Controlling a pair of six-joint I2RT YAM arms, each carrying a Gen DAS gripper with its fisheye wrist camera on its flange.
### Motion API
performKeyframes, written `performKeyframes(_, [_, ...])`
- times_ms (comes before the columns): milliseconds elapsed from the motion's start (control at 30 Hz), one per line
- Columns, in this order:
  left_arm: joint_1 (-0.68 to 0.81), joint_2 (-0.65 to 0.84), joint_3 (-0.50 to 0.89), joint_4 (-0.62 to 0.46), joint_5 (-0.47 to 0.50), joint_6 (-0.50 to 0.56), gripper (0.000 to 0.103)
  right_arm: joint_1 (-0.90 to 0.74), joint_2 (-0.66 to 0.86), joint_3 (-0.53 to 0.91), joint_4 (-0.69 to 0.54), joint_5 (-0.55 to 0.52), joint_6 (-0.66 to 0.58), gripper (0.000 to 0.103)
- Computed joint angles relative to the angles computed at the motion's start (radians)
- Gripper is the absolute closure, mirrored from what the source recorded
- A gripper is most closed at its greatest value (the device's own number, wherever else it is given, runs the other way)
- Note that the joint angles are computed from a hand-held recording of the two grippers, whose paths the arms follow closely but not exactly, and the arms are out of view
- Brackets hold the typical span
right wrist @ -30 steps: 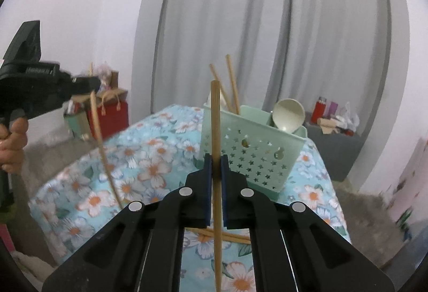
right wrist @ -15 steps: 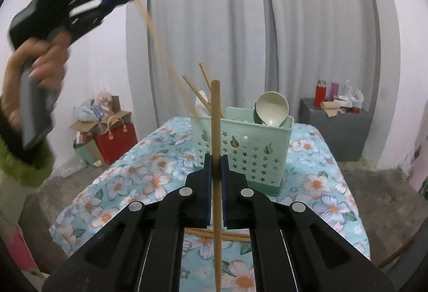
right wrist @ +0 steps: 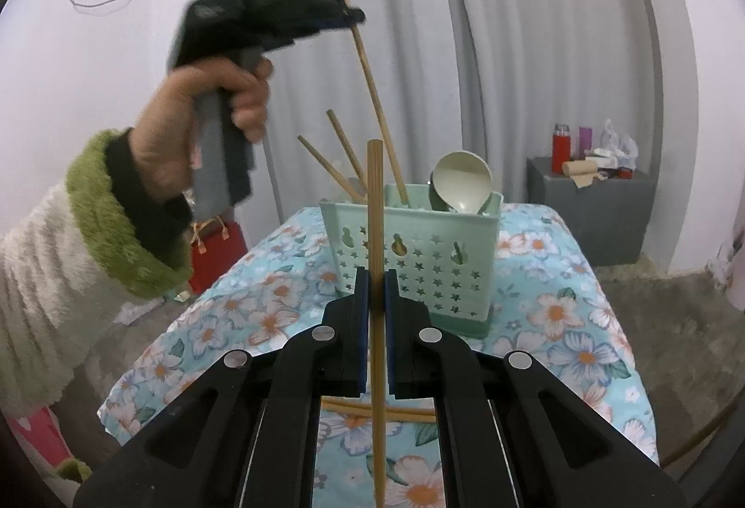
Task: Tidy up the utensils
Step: 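Lift both held chopsticks upright above the green holder with both grippers, then lower the chopsticks into the green holder and open both grippers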
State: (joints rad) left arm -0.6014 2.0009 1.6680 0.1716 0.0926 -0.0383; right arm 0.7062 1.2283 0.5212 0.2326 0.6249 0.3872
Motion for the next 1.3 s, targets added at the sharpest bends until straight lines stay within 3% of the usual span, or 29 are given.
performKeyframes(267, [-0.039,0.206,0.29,-0.231,-0.063,0.015,0.097,-0.027,-0.014,-0.014,0.001,-0.036,0.02,0.098])
performKeyframes(333, [-0.042,0.208,0.289,-0.243,-0.057,0.012,0.085,-0.032,-0.017,-0.018,0.001,-0.041,0.027,0.098])
performKeyframes(400, [-0.045,0.205,0.288,-0.243,-0.053,0.005,0.059,-0.033,-0.024,-0.022,-0.002,-0.043,0.034,0.098])
performKeyframes(467, [-0.044,0.183,0.257,-0.219,-0.047,0.0,0.054,-0.032,-0.031,-0.023,-0.008,-0.046,0.039,0.098])
performKeyframes(667, [-0.028,0.041,0.097,-0.181,0.0,-0.028,0.036,-0.017,-0.025,-0.011,-0.018,-0.036,0.045,0.098])
performKeyframes(800, [0.008,-0.103,-0.081,-0.132,0.043,-0.032,0.026,0.001,-0.02,-0.003,-0.024,-0.018,0.042,0.098])
performKeyframes(1033, [0.113,-0.319,-0.405,-0.058,0.148,-0.066,0.016,-0.001,-0.035,0.015,-0.052,-0.019,0.026,0.098])
performKeyframes(1300, [0.208,-0.405,-0.694,-0.011,0.198,-0.108,0.01,-0.159,-0.101,0.059,-0.062,-0.217,-0.03,0.098])
